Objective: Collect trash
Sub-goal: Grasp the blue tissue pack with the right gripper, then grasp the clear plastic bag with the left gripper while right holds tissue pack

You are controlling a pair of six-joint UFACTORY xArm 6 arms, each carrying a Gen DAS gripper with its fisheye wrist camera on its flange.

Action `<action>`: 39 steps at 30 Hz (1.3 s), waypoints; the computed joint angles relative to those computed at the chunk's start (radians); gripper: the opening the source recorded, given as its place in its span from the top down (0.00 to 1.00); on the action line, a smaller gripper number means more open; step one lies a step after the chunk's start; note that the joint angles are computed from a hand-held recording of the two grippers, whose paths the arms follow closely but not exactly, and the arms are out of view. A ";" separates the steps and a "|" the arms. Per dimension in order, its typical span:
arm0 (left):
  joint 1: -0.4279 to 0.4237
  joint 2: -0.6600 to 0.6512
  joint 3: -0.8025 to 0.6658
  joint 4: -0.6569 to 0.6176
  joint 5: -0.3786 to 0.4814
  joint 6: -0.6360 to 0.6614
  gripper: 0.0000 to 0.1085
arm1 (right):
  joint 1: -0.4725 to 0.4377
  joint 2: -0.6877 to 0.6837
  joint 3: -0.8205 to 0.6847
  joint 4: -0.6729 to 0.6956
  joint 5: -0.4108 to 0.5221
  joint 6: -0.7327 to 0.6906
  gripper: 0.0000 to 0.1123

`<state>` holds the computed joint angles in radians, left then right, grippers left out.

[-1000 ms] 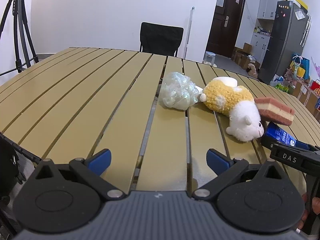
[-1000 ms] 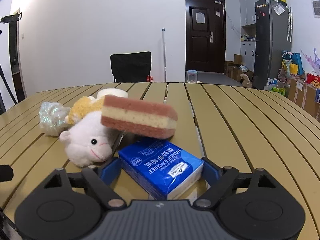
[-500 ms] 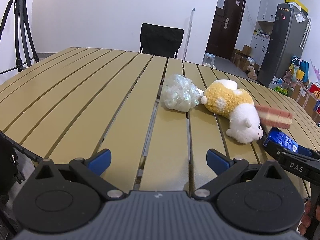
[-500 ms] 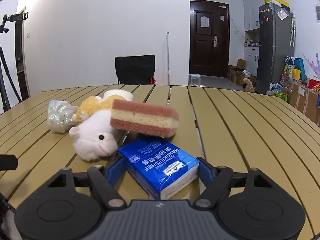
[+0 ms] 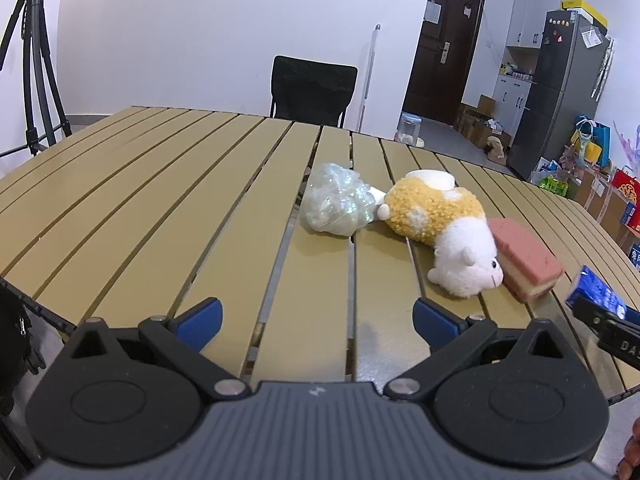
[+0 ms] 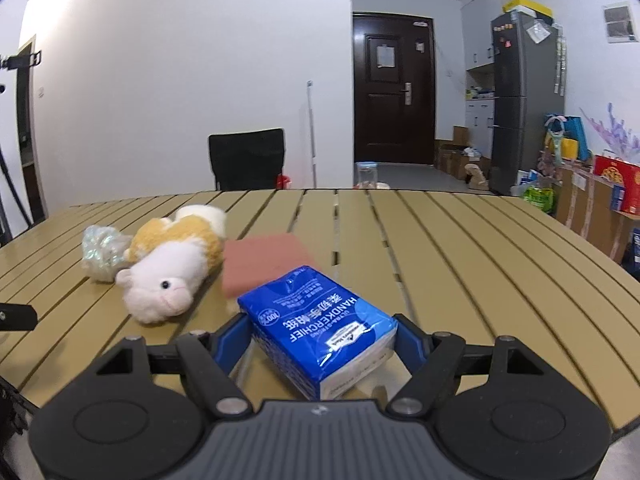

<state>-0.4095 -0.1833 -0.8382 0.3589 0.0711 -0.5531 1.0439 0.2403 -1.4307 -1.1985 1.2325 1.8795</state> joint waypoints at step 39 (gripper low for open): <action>-0.011 0.563 -0.729 -0.041 0.283 0.056 0.13 | -0.037 -0.223 0.311 -0.022 0.081 0.266 0.33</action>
<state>-0.4202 0.3798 -1.5672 0.3176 0.3544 -0.4975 1.0067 0.0171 -1.1194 -1.2207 1.3136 2.1454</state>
